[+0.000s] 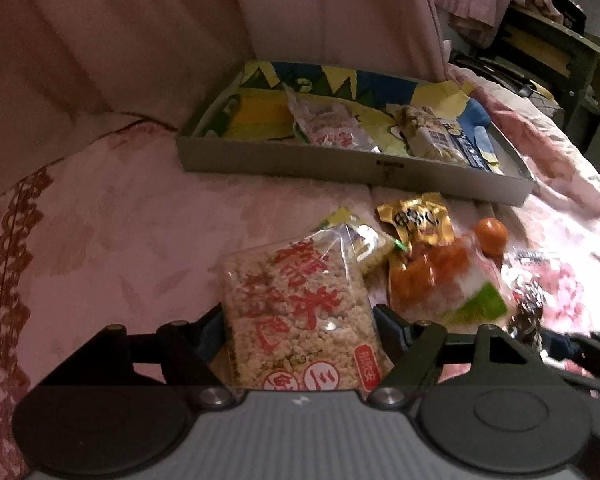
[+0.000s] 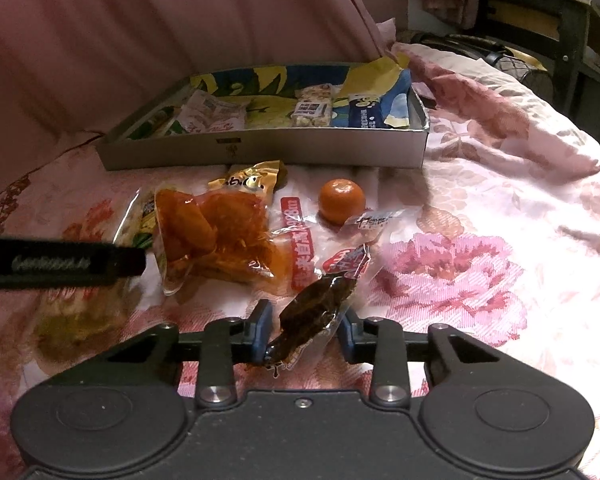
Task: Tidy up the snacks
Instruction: 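Lift and carry the rice cracker bag and jerky pouch over the tray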
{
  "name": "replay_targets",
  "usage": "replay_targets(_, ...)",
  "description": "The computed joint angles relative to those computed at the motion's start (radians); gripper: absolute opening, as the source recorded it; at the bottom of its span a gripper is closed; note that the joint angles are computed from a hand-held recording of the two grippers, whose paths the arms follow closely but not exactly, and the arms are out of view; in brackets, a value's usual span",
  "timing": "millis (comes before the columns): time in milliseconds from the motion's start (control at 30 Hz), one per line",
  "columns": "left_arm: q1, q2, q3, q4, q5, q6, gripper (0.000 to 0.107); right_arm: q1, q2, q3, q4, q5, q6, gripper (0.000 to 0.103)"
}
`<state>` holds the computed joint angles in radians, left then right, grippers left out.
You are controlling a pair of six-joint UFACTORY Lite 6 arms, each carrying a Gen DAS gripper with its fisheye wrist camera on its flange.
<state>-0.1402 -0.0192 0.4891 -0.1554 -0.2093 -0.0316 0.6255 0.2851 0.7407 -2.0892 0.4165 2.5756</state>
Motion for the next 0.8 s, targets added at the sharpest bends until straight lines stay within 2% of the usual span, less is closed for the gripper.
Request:
replay_targets(100,-0.005,-0.062,-0.053,-0.006,0.008,-0.003,0.078,-0.002,-0.014,-0.014,-0.031,-0.010,0.046,0.027)
replay_targets(200,-0.010,-0.119,-0.098,-0.023,0.021,0.004,0.078,0.021,-0.026,-0.033,-0.014,0.009,0.039,0.027)
replay_targets(467,-0.066,-0.249,-0.205,-0.332,0.024,0.220,0.078,0.049,-0.114,-0.131,-0.025,0.016,0.105,0.026)
replay_targets(667,-0.051,-0.331,-0.271,-0.263,0.037,0.137,0.078,0.066,-0.127,-0.145,-0.017,0.031,0.116,0.025)
replay_targets(800,-0.049,-0.396,-0.305,-0.336,0.049,0.218,0.078,0.087,-0.160,-0.169,-0.010,0.049,0.113,0.019)
